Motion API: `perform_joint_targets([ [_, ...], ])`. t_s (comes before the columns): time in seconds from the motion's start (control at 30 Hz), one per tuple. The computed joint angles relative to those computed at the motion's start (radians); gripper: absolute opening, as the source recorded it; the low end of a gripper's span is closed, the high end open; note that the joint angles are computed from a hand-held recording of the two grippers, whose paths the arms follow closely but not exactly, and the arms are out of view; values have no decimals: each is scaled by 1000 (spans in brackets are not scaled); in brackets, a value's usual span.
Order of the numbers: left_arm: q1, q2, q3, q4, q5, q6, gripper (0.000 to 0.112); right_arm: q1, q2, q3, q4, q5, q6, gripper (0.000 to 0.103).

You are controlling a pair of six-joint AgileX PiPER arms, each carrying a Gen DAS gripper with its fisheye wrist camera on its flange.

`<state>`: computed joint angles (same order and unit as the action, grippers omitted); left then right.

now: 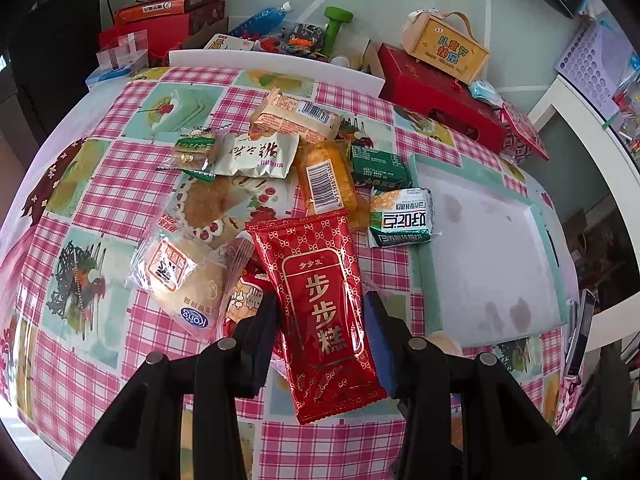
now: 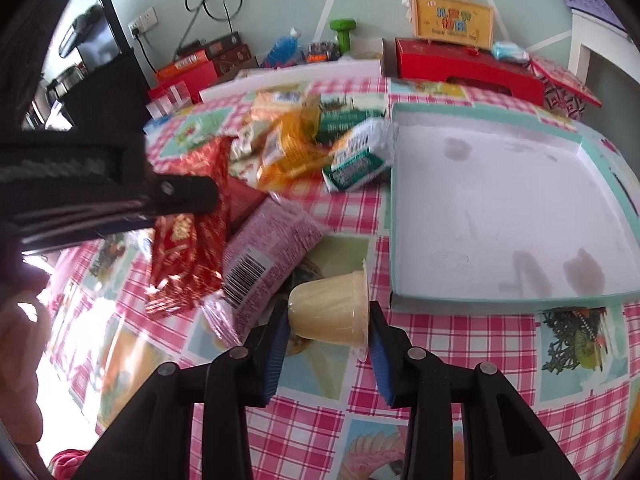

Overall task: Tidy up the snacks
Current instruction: 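Lift the pudding cup with the right tool while the left lifts the red packet, then release the pudding cup in the tray with the right tool while the left releases the red packet there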

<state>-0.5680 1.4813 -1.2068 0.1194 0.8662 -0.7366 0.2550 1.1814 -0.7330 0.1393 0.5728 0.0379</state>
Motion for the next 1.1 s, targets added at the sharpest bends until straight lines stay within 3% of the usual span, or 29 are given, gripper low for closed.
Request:
perform_joint_targets([
  [0.1, -6, -2, -24, 20, -2, -6, 44, -19, -82, 2, 14, -17, -18, 40],
  [0.2, -15, 33, -85, 28, -7, 15, 44, -26, -91, -32, -139, -36, 121, 40],
  [0.33, -23, 125, -194, -53, -26, 118, 44, -171, 5, -113, -52, -51, 33, 40],
  [0.5, -52, 303, -431, -83, 19, 193, 44, -292, 134, -202, -100, -98, 50, 40],
  [0.73, -98, 625, -887, -83, 154, 244, 44, -455, 281, -314, -99, -110, 32, 40],
  [0.93, -112, 848, -1173, -102, 241, 248, 45, -554, 369, -367, -72, -132, -13, 40],
  [1.0, -117, 900, -1257, -92, 299, 240, 60, -568, 394, -384, -86, -118, 3, 41],
  [1.1, -114, 910, -1289, -103, 339, 235, 66, -572, 409, -401, -145, -86, 67, 41],
])
